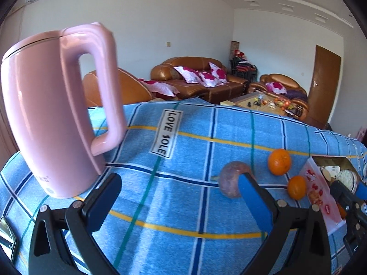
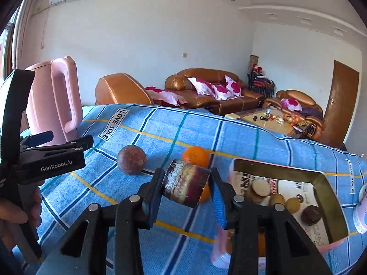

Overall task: Organize fruits
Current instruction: 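Grasp a brown cylindrical piece with the right gripper while the left gripper grasps the passion fruit, then carry the brown piece with the right gripper while the left gripper carries the passion fruit to the tin box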

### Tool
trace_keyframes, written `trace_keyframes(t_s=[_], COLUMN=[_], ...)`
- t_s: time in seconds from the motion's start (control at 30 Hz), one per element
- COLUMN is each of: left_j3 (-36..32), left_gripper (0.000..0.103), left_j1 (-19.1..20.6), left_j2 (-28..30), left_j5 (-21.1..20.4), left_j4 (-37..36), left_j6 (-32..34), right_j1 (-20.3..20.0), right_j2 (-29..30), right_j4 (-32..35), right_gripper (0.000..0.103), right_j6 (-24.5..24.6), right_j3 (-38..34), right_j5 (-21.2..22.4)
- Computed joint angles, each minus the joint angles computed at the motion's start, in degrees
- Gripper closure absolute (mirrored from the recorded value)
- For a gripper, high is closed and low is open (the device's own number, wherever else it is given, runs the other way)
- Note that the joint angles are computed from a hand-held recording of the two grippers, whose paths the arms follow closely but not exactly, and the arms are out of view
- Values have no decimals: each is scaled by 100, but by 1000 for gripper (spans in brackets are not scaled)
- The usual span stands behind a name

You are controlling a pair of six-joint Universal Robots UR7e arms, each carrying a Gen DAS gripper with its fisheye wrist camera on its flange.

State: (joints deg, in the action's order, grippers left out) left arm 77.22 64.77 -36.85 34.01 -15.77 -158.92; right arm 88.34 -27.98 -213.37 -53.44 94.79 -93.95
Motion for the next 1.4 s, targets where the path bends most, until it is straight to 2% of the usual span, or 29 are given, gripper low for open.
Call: trace_keyframes(t_s=[0.13, 0.17, 0.23, 0.37, 0.53, 0.67, 0.77, 0.83, 0.9, 1.0, 1.13, 1.4], left_j3=[-428, -649, -1195, -2295, -3775, -5235, -6114, -5960, -5436, -4114, -2714, -857], left_gripper=[4, 8, 9, 16, 24, 40, 45, 47, 51, 53, 53, 53], left_j1=[-75, -82, -69, -44, 62, 168, 225, 207, 203, 156, 54, -171], left_j2=[285, 406, 696, 1297, 2073, 2822, 3268, 3202, 2929, 2238, 1519, 680], left_j5=[79, 97, 180, 29, -110, -95, 6, -8, 46, 34, -141, -484], left_j4=[444, 740, 1382, 2247, 3644, 5171, 5949, 5845, 5474, 4273, 2682, 483], left_j6=[122, 40, -98, -88, -679, -1414, -1713, -1721, -1686, -1392, -912, -319], right_j1=[-93, -102, -115, -153, -163, -170, -163, -163, -175, -198, -218, -248], right_j2=[-96, -110, -140, -188, -211, -222, -202, -200, -201, -175, -155, -118], right_j4=[-114, -20, 114, 172, 369, 543, 676, 745, 796, 774, 674, 279], right_gripper=[62, 62, 61, 61, 61, 61, 61, 61, 61, 61, 61, 61], right_j6=[302, 353, 397, 402, 487, 553, 570, 595, 608, 620, 576, 415], right_j3=[34, 2, -16, 38, -7, -70, -168, -218, -241, -268, -251, -106], right_j5=[154, 162, 203, 298, 288, 254, 225, 224, 230, 262, 320, 497])
